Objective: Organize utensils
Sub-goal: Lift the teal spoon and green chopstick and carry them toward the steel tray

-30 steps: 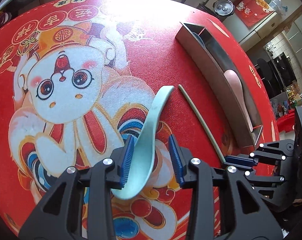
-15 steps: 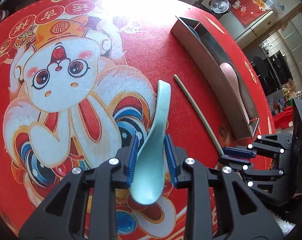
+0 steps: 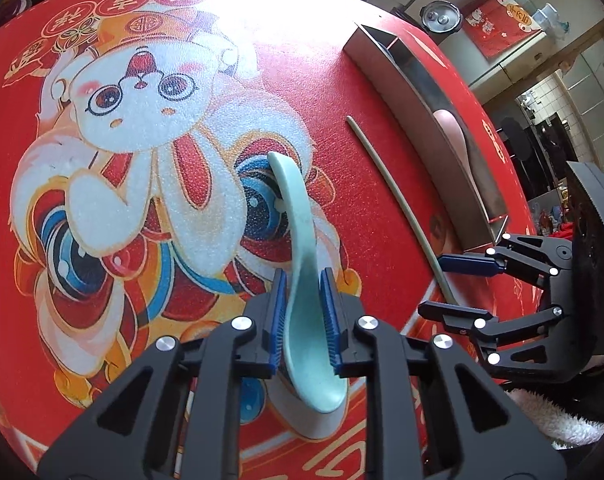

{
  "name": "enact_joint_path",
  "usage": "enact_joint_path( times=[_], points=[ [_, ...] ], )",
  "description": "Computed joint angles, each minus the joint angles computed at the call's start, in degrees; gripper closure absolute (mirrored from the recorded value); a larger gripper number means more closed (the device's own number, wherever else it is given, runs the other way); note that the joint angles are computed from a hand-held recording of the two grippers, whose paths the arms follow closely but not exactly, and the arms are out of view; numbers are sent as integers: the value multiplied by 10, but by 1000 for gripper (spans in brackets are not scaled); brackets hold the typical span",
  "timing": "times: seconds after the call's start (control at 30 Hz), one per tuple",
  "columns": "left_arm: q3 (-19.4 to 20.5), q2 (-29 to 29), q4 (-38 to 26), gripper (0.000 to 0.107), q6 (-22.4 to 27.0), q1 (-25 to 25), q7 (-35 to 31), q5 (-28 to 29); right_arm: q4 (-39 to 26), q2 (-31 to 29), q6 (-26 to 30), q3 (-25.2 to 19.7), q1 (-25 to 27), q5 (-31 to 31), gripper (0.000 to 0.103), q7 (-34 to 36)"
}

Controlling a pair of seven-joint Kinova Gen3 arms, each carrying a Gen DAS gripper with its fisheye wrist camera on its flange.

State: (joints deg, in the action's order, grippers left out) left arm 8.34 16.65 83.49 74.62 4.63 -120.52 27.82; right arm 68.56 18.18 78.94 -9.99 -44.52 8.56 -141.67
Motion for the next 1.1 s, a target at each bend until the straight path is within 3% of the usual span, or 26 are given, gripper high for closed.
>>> enact_joint_path(
  times=[0.07, 0.13, 0.23, 0.3, 0.47, 0.57, 0.83, 1.1],
  points=[
    [0, 2, -3, 86, -4, 4, 3, -5, 0, -1, 5, 1, -1, 4, 62, -3],
    [1, 3, -5, 88, -9, 7, 10, -5, 1, -2, 13, 4, -4, 11, 77, -11],
    [2, -1, 1, 88, -21, 11, 13, -7, 17, -13, 6, 5, 1, 11, 90, -28],
    [2, -10, 9, 88, -34, 17, 14, -16, 21, -16, 6, 3, 1, 15, 93, -33],
    [4, -44, 33, 96, -79, 67, 54, -95, 4, -5, 28, -1, -8, 29, 95, -24],
    [3, -62, 51, 96, -84, 76, 72, -114, 0, -1, 34, -1, -16, 36, 96, -21],
    [-16, -104, 121, 96, -105, 37, 69, -40, -11, 8, 44, 1, -30, 58, 96, -13],
    [-19, -113, 135, 94, -110, 28, 61, -28, -18, 15, 48, 7, -44, 73, 96, 4]
  ],
)
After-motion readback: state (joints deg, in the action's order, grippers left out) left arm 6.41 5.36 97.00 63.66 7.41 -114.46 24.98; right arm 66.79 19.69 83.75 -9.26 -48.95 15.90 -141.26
